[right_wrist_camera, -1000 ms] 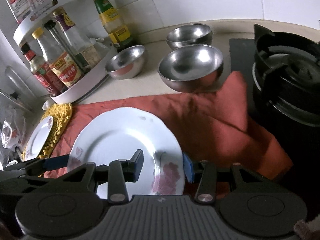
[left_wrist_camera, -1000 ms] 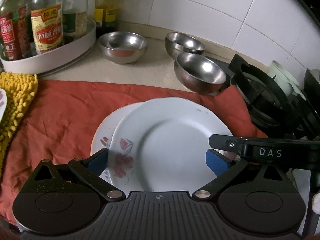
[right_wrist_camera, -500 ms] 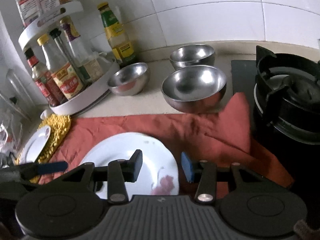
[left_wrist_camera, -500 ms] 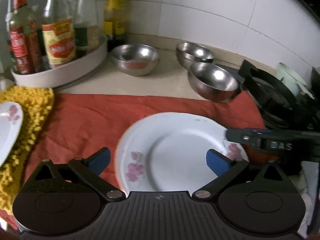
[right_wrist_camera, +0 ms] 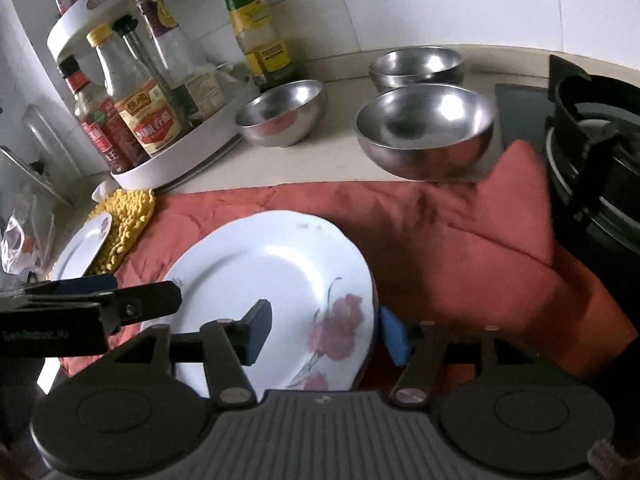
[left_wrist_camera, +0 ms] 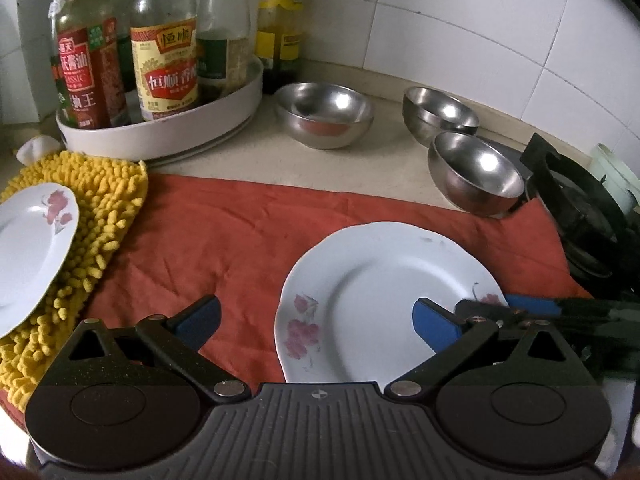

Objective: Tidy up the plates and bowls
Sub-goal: 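Move both tools to the pink-flower plate on the yellow mat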

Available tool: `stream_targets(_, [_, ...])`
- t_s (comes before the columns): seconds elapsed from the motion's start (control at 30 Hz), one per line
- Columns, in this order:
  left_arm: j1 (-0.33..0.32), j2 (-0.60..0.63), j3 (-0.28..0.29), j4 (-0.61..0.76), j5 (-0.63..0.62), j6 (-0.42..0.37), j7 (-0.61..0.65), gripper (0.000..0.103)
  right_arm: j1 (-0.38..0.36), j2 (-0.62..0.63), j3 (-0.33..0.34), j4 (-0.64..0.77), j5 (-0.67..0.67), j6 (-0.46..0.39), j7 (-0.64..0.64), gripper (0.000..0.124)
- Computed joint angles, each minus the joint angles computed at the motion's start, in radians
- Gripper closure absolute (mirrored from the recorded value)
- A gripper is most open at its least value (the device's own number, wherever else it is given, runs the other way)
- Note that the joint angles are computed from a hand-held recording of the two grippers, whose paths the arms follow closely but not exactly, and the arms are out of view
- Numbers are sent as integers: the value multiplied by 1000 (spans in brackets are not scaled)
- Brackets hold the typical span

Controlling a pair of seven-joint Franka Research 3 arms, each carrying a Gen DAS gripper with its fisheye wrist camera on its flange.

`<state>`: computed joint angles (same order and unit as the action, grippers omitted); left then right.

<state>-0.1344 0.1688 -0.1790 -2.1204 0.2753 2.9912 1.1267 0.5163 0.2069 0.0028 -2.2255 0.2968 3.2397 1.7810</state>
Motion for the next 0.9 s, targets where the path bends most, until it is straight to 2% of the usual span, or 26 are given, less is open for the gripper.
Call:
stream_targets(0.03, [-2, 3, 4, 4, 4, -3, -6, 0, -44, 3, 49, 8, 50, -1, -56, 68])
stream_targets(0.07, [-3, 5, 6, 10, 8, -7, -12, 0, -65, 3, 63, 9, 30, 4, -43, 68])
stream_targets(0.1, [-6, 9, 11, 16, 15, -13, -20, 0, -51, 1, 43, 7, 13, 12, -30, 68])
stream_targets(0.17, [-10, 17, 18, 29, 28, -17, -35, 0, 31, -1, -51, 12, -2, 24, -21, 68])
stream_targets(0.27, [-15, 30, 30, 49, 50, -26, -67, 0, 43, 3, -70, 32, -9, 35, -48, 68])
stream_targets(0.3, [-19, 33, 37, 55, 62, -28, -84, 0, 19, 6, -46, 40, -10, 38, -64, 68])
stream_targets(0.47, [-30, 33, 61, 68, 122, -57, -165, 0, -214, 49, 199, 116, -15, 24, -172, 68])
stream_targets(0.57, [-19, 25, 62, 65, 139, -64, -184, 0, -289, 83, 288, 164, -3, 8, -234, 68])
stream_targets(0.7, [1, 13, 69, 56, 152, -68, -213, 0, -287, 124, 302, 235, 19, -32, -299, 68])
stream_targets(0.9, [54, -9, 68, 44, 130, -61, -164, 0, -198, 167, 243, 330, 45, -70, -345, 68])
